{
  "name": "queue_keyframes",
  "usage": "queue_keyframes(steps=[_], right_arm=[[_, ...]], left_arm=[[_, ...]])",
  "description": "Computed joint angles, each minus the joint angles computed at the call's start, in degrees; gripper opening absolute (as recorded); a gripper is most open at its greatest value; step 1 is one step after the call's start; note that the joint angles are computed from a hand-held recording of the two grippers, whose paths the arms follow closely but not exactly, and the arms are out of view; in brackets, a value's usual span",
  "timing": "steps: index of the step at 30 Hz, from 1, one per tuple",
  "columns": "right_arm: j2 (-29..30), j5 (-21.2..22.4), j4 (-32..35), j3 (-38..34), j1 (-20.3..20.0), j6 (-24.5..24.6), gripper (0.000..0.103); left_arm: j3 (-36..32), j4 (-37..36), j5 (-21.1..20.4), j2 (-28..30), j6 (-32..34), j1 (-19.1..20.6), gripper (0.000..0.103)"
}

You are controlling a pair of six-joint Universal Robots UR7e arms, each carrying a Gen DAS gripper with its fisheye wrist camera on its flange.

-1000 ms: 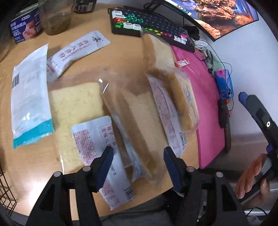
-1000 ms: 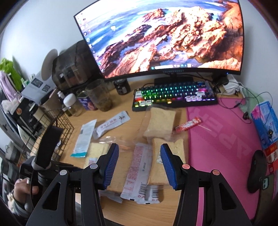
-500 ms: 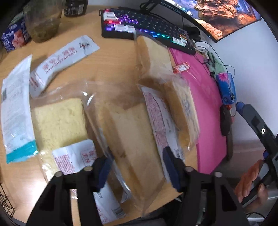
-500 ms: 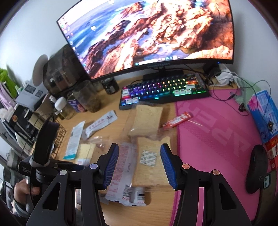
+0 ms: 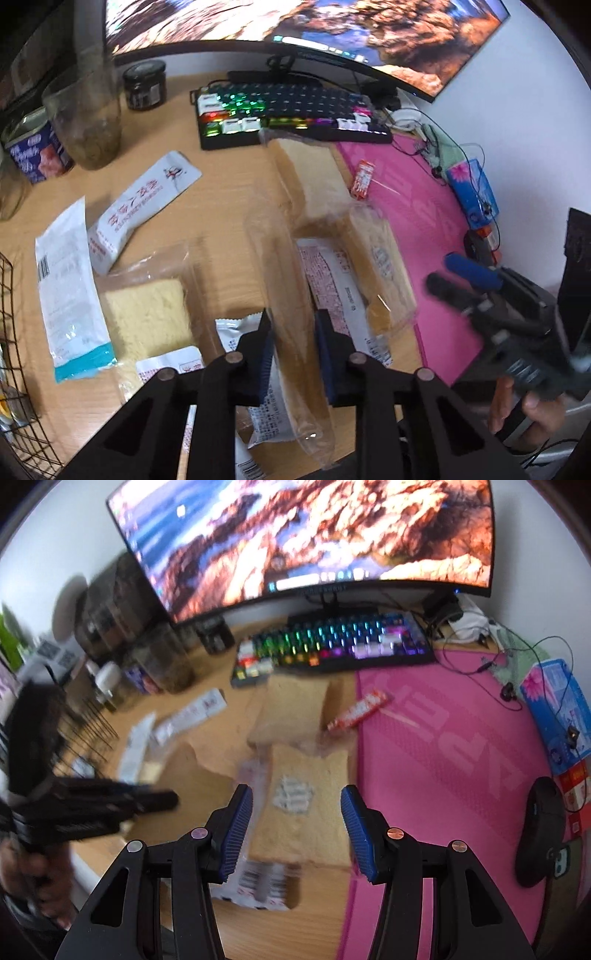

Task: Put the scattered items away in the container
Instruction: 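Move the left tool back over the bagged bread slices, then grasp a bagged bread slice with the right tool while the left tool hovers over another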

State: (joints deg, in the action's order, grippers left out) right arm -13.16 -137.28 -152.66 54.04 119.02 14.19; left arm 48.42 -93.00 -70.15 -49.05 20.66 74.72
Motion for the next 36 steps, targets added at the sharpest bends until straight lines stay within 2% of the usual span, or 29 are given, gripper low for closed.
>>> queue_keyframes(steps=[5, 9, 12, 14, 17, 22, 24, 28, 31, 32, 33, 36], right_arm=[[4.9, -4.2, 9.9, -7.2, 0.0, 0.2, 0.051], [6.2, -5.8, 12.9, -9.5, -0.3, 2.8, 0.051], [6.3, -6.9, 16.6, -10.7, -0.5, 6.3, 0.059], [5.6, -5.9, 19.0, -10.4, -1.3, 10.1, 0.063], [2.8, -0.2, 15.9, -6.3, -2.9, 14.5, 0.063], [2.3, 3.1, 13.4, -5.4, -3.6, 16.7, 0.063], [3.5, 2.8, 14.6, -7.4, -3.6, 16.6, 0.064], [7.1, 2.3, 20.3, -14.5, -3.6, 15.8, 0.087], [13.1, -4.0, 32.4, -25.9, -3.0, 15.5, 0.09], [14.1, -5.1, 34.4, -27.7, -2.9, 15.0, 0.09], [13.5, -4.8, 34.5, -27.0, -3.1, 16.0, 0.09], [8.3, -1.4, 26.4, -17.7, -4.3, 20.2, 0.09]], left_arm=[[1.3, -1.6, 0.8, -0.8, 1.1, -0.4, 0.023], [1.0, -1.1, 0.6, -0.6, 1.0, -0.3, 0.023], [0.7, -0.7, 0.3, -0.6, 1.2, -0.1, 0.023], [0.4, -0.5, 0.0, -0.4, 1.2, 0.0, 0.023], [0.1, -0.2, -0.1, -0.3, 1.3, 0.1, 0.023], [-0.5, 0.1, -0.3, 0.1, 0.8, 0.3, 0.023], [-0.6, 0.2, -0.4, 0.2, 0.9, 0.3, 0.023], [-0.8, 0.6, -0.9, 0.2, 0.9, 0.5, 0.023], [-1.3, 1.0, -1.2, 0.4, 1.0, 0.7, 0.023], [-1.4, 1.1, -1.2, 0.4, 1.1, 0.7, 0.023], [-1.3, 1.3, -1.2, 0.4, 1.2, 0.7, 0.023], [-1.8, 1.7, -1.4, 0.6, 1.5, 0.8, 0.023]])
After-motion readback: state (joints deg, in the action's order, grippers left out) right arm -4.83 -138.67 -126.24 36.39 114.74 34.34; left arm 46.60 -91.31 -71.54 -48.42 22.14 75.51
